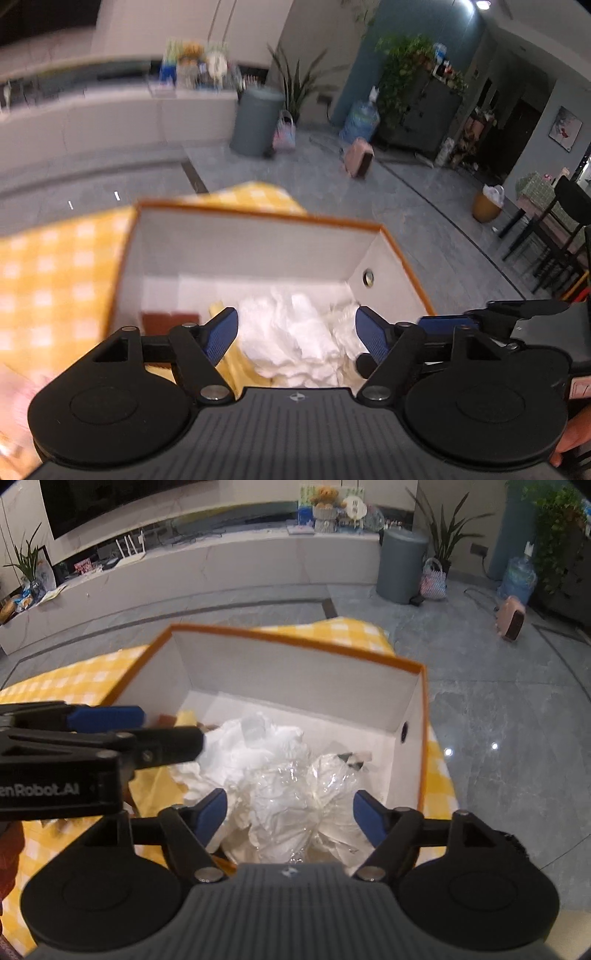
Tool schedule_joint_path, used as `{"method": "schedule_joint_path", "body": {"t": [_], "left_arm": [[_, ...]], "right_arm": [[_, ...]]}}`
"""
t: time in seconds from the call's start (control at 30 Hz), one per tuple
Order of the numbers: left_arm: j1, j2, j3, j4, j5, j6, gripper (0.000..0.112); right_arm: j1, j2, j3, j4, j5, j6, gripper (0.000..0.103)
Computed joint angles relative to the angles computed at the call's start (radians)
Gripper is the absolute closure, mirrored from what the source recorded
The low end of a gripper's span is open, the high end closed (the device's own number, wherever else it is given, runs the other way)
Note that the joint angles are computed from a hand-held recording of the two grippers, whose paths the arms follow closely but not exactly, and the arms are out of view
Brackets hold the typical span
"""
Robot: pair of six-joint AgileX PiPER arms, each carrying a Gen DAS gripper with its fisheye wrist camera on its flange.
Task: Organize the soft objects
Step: 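Carry tissue and plastic bundle into the orange box and open both tools, then move both tools back over the pink bunny and white paper strip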
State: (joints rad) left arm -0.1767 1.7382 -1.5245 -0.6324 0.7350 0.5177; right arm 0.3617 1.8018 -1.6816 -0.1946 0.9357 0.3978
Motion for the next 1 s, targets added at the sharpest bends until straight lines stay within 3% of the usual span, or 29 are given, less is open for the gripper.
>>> {"method": "schedule_joint_path", "body": {"t": [0.07, 0.17, 0.43, 0.57, 0.77, 0.93, 1.0], "left_arm": [[-0.007, -0.066, 0.067, 0.007, -0.065, 0.004, 0.027], [0.016, -0.177, 0.17, -0.042, -0.103, 0.066, 0.027], [0.136, -0.456, 0.428, -0.221, -0.104, 0.317, 0.026], [0.257, -0.556, 0.523, -0.291, -0.056, 0.423, 0.026], [0.505, -0.636, 0.63, -0.382, 0.086, 0.558, 0.026], [0.75, -0.628, 0.68, -0.436, 0.241, 0.714, 0.026], [0.839, -0.597, 0.686, -0.449, 0.292, 0.769, 0.027]], "right_arm": [[0.031, -0.031, 0.008, -0.061, 0.011, 0.057, 0.025], [0.074, -0.096, 0.045, -0.117, 0.004, 0.132, 0.021], [0.288, -0.278, 0.237, -0.335, -0.053, 0.47, 0.019], [0.432, -0.32, 0.329, -0.454, -0.077, 0.683, 0.019], [0.64, -0.302, 0.405, -0.633, -0.079, 0.983, 0.022], [0.761, -0.209, 0.389, -0.733, -0.069, 1.126, 0.022], [0.77, -0.164, 0.356, -0.726, -0.084, 1.107, 0.024]]}}
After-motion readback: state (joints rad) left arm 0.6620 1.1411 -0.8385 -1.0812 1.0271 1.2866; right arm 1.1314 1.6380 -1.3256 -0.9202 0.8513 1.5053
